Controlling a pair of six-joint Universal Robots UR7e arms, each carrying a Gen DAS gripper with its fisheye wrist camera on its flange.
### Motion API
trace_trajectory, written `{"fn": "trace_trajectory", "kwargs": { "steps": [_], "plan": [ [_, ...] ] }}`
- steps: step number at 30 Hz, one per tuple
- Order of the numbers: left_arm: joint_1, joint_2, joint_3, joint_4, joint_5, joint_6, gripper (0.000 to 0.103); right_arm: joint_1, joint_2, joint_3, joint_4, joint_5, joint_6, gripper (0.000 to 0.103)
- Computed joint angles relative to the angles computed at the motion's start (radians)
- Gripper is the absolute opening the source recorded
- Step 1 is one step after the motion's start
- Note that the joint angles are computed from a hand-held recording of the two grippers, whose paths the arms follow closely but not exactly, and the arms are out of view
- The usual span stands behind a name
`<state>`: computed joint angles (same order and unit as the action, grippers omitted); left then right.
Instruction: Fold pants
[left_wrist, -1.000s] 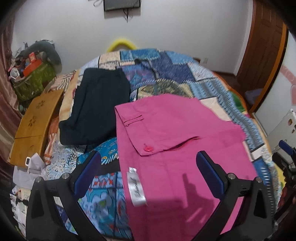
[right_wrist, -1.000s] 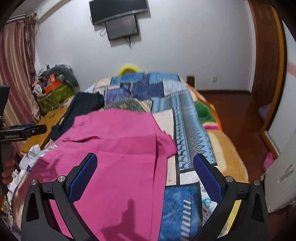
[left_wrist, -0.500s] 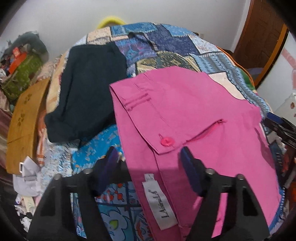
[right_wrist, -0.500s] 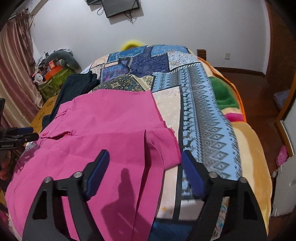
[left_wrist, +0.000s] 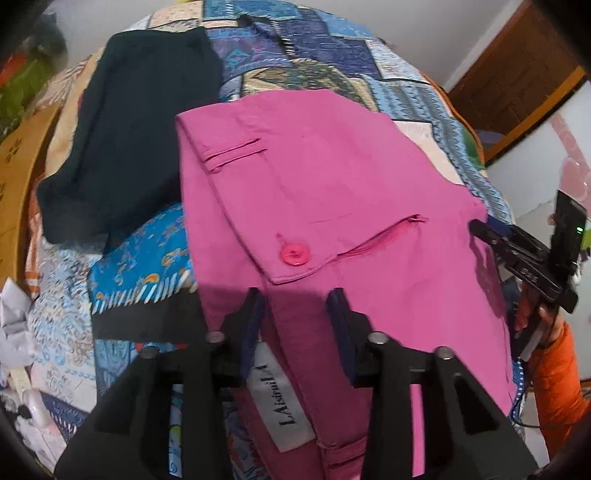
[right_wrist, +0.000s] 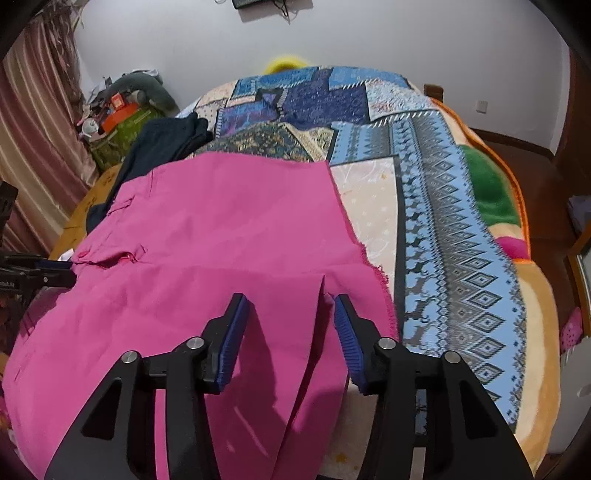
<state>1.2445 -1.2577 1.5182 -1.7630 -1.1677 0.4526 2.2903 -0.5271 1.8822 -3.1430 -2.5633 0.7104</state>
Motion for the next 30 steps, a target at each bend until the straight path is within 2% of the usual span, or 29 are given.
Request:
{"fn": "trace_trajectory", "kwargs": {
  "steps": [1, 2, 4, 6, 12, 22, 26, 30],
  "plan": [
    [-0.003, 0.002, -0.002, 0.002, -0.001, -0.005, 0.03, -0.003, -0.003, 0.002, -0.004, 0.005, -0.002, 0.042],
    [-0.001, 0.009, -0.014, 0.024, -0.016, -0.012, 0.019, -0.004, -0.002, 0.004, -0.011, 0.007, -0.004, 0.037],
    [-0.002, 0.017, -0.027, 0.052, -0.024, -0.02, 0.014, -0.006, -0.002, 0.006, -0.022, 0.008, -0.009, 0.025],
    [-0.011, 0.006, -0.004, 0.025, -0.005, 0.004, 0.007, -0.009, -0.004, 0.009, -0.024, 0.016, -0.007, 0.008],
    [-0.027, -0.039, 0.071, -0.118, 0.072, 0.087, 0.003, -0.001, 0.003, 0.002, 0.011, -0.022, 0.004, 0.003],
    [0.008, -0.021, 0.047, -0.131, 0.062, 0.078, 0.005, -0.033, -0.007, 0.001, 0.128, -0.01, 0.1, 0.001],
    [0.007, -0.018, 0.03, -0.104, 0.063, 0.078, 0.01, -0.031, -0.014, 0.006, 0.134, 0.008, 0.108, 0.001],
    [-0.002, -0.027, 0.02, -0.08, 0.07, 0.081, 0.024, -0.007, -0.028, 0.0, 0.19, 0.002, 0.104, 0.002]
  ]
}}
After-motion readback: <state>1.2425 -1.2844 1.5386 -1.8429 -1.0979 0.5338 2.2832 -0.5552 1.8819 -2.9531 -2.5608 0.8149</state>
